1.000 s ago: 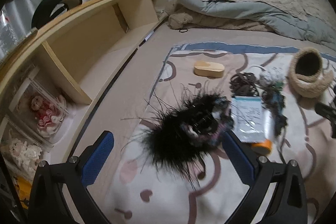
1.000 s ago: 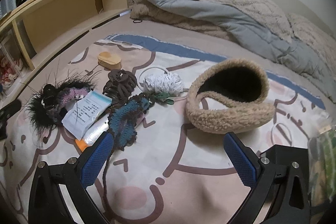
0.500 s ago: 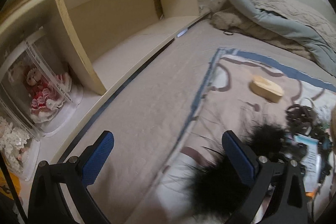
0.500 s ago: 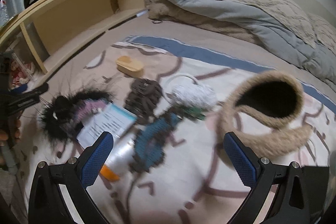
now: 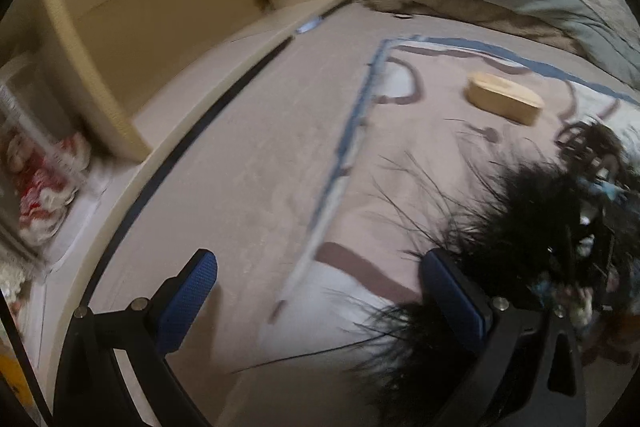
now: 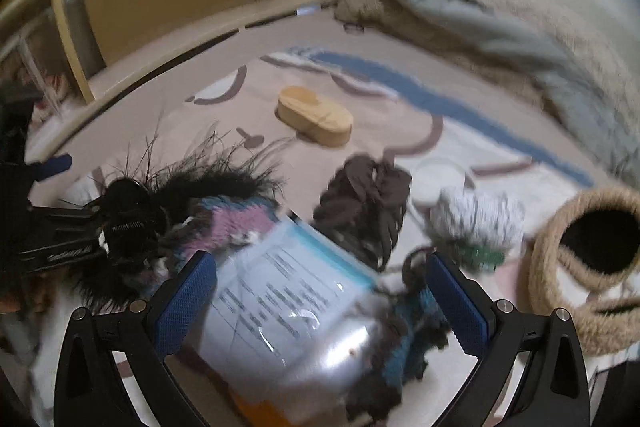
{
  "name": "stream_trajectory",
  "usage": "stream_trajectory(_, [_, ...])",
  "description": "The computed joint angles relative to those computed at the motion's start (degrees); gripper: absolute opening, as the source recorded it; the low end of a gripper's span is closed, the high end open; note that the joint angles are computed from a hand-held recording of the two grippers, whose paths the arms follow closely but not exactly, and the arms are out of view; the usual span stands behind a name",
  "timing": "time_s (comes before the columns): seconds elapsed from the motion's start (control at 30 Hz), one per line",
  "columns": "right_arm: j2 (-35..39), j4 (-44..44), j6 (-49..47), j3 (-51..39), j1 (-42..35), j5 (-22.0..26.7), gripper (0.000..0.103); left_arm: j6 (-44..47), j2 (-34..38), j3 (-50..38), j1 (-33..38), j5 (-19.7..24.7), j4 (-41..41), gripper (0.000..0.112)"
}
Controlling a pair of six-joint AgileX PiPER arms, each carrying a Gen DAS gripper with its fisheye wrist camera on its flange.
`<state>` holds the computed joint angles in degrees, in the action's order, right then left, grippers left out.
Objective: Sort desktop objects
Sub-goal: 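Close the left tool on the black feather boa and lift it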
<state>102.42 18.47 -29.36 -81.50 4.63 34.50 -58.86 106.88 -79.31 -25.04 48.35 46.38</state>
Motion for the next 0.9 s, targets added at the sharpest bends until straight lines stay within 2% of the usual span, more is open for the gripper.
stream_trajectory(0.1, [-0.9,0.4,-1.6,2.2,1.2,-3.5,0.103,3.7,-1.4,0.9,-0.1,-4.2,-3.9,0.103])
stream_trajectory(0.17, [-1.0,0.9,-1.8,2.4,1.2,-4.1,0.103,3.5,-1.6,1.0,-1.2,-3.9,-3.6,0.102])
stream_trajectory(0.27, [-0.5,4.1,-3.8,1.6,-0.1,-2.0,0.103,4.8,-2.1,1.9,-2.5,-3.7,-3.2,0.102])
stream_trajectory(0.37, [-0.4,6.1,-4.7,1.4,-1.3,0.5,0.103,6.3,-3.8,4.1,-2.1,-5.8,-6.8,0.102])
stream_trajectory(0.5, [-2.0,7.3,-6.3,4.2,-2.6,1.3,0.103,8.0,-7.5,8.8,-1.2,-10.4,-12.7,0.102])
stream_trajectory(0.6, [-3.4,8.9,-7.2,6.3,-4.1,2.8,0.103,6.3,-9.8,11.7,-2.0,-12.3,-13.5,0.102])
stream_trajectory(0.73, [-5.6,11.9,-9.0,8.7,-6.4,5.4,0.103,5.9,-11.7,13.0,-4.0,-11.5,-13.8,0.103])
stream_trajectory(0.8, [-6.3,16.0,-13.3,9.3,-8.4,9.9,0.103,10.1,-12.9,13.8,-5.1,-11.6,-17.5,0.103])
stream_trajectory(0.9, [-9.7,17.4,-16.3,12.5,-9.7,9.6,0.103,7.7,-14.0,13.8,-8.2,-8.6,-13.2,0.103])
